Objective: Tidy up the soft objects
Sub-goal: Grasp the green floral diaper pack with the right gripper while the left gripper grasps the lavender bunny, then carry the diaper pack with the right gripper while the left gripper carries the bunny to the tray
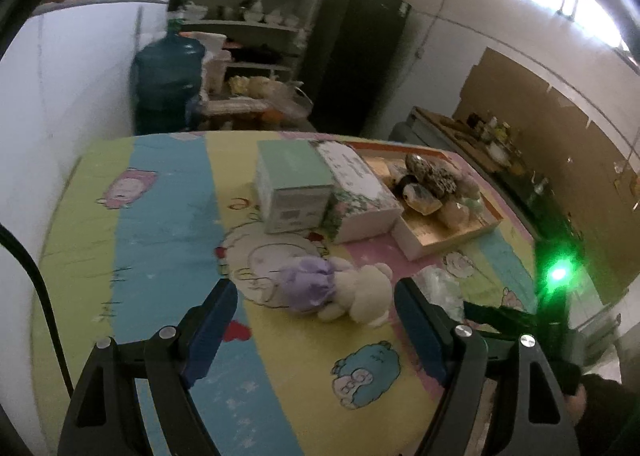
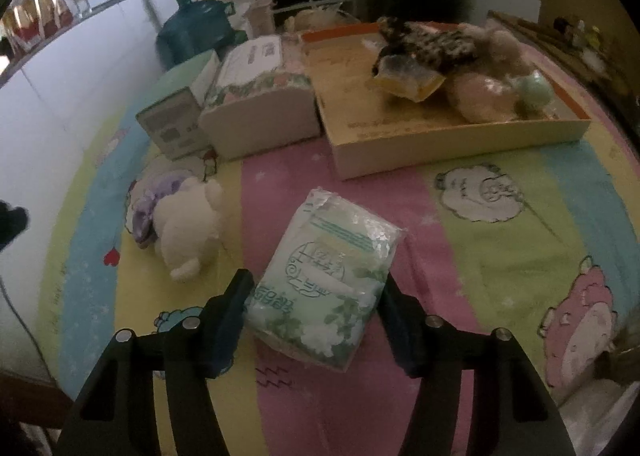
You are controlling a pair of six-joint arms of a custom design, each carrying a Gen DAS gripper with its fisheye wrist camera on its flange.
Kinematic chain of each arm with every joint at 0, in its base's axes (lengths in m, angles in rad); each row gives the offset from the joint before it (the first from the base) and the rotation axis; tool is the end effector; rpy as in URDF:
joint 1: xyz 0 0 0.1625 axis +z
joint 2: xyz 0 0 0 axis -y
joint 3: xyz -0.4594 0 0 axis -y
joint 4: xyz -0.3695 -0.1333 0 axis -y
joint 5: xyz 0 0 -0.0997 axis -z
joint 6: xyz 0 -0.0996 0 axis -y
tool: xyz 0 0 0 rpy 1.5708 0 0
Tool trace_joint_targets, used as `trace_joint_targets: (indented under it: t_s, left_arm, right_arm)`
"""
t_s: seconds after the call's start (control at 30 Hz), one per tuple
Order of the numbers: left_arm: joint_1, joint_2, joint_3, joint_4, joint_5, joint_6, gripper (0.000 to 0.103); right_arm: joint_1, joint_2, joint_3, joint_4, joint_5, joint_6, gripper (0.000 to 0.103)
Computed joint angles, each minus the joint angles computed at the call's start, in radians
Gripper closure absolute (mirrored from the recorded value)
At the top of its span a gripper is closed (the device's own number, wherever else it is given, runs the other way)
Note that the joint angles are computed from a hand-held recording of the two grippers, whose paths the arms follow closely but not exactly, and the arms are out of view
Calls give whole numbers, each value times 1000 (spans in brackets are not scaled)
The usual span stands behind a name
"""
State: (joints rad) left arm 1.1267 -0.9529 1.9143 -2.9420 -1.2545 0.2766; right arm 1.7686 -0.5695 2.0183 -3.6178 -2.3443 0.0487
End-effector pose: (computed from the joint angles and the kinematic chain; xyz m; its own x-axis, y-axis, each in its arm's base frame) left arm -0.1124 -0.6185 0.1869 -0.7692 0.5113 -0.3833 0.6280 0.7158 -0.3054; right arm 0.1714 -0.5310 0.0407 -0.7858 0.2843 0.5492 -0.1243 0.7973 -0.5906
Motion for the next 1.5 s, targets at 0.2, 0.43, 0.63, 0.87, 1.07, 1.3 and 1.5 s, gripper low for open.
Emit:
trace_joint_targets:
  t_s: [0.2,0.43,0.63,0.87,1.07,1.3,1.5]
  left_arm:
    - [17,83,-47,9,-14,24,23]
    - [34,152,-95,23,13,33,24]
    - [47,182,-120,36,4,21,24]
    - [54,215,-152,62,-35,-6,22]
    - [47,230,-156,68,-64,-22,26]
    - [29,223,-136,40,-91,10,67]
    - [27,208,-112,18,-97,9,69]
  right_arm:
    - [20,-35,33,-31,-4,-19,40]
    - [40,-54,54,-41,-15,-34,40]
    - [40,-64,55,-28,-19,-38,40]
    - [37,-78,66,-29,-21,-36,40]
    - [29,-90,75,-27,-21,-29,40]
    - [22,-99,83,-27,-15,-31,40]
    - [16,-104,95,-48,-5,-44,40]
